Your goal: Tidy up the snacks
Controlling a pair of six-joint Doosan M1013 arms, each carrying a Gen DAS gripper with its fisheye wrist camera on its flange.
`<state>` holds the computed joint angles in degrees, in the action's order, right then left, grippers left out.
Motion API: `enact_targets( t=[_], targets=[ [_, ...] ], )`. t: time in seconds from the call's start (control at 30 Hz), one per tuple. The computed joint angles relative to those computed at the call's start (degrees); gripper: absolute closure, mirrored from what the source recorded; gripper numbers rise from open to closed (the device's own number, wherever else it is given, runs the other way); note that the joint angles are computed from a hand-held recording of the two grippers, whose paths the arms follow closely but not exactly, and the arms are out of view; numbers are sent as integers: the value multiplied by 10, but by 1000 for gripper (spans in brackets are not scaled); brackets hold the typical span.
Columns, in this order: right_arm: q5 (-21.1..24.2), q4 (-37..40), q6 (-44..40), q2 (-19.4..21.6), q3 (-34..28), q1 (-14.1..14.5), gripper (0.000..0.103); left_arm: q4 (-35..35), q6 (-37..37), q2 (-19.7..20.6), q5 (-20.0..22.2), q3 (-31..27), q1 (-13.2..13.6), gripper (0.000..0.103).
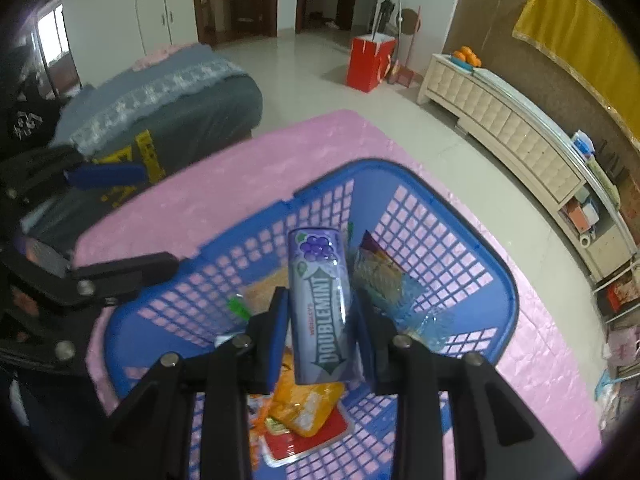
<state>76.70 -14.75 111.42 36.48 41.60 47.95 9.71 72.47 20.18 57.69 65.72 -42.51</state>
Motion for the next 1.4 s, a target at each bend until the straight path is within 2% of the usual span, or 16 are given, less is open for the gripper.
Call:
enact_targets(
  t=[0.27,0.37,0.43,0.5,0.7,0.8,0.93,1.07,1.13,1.17,1.27,1.4],
  targets=[
    [22,1,-34,21,-12,-9,67,-6,7,18,16,-15,3,28],
    [41,21,-29,26,-22,-14,55,-3,5,21,19,-15,4,28],
    [27,8,-30,16,-5,-11,27,-13,2,23,23,-17,6,28],
    [14,-24,-17,4,12,-4,22,-23,-3,18,15,-11,6,28],
    [-17,-42,31,-42,63,6,22,-5,-17,3,-3,3,-8,28],
    [-13,-81,57,-59,76,21,22,-4,-18,-8,-20,13,-16,28],
    [-25,-123,107,-87,106,41,22,42,-61,-34,-41,38,-39,28],
    [-21,-194,167,-106,130,69,22,48,-80,-59,-71,65,-51,28],
    [-4,-241,210,-113,140,85,20,53,-101,-72,-73,74,-59,28],
    [20,-282,228,-112,141,98,20,53,-107,-77,-74,77,-63,28],
    [47,-347,277,-119,153,125,16,70,-122,-101,-103,100,-79,28],
    [66,-380,370,-140,175,151,14,173,-177,-130,-133,131,-114,28]
  ],
)
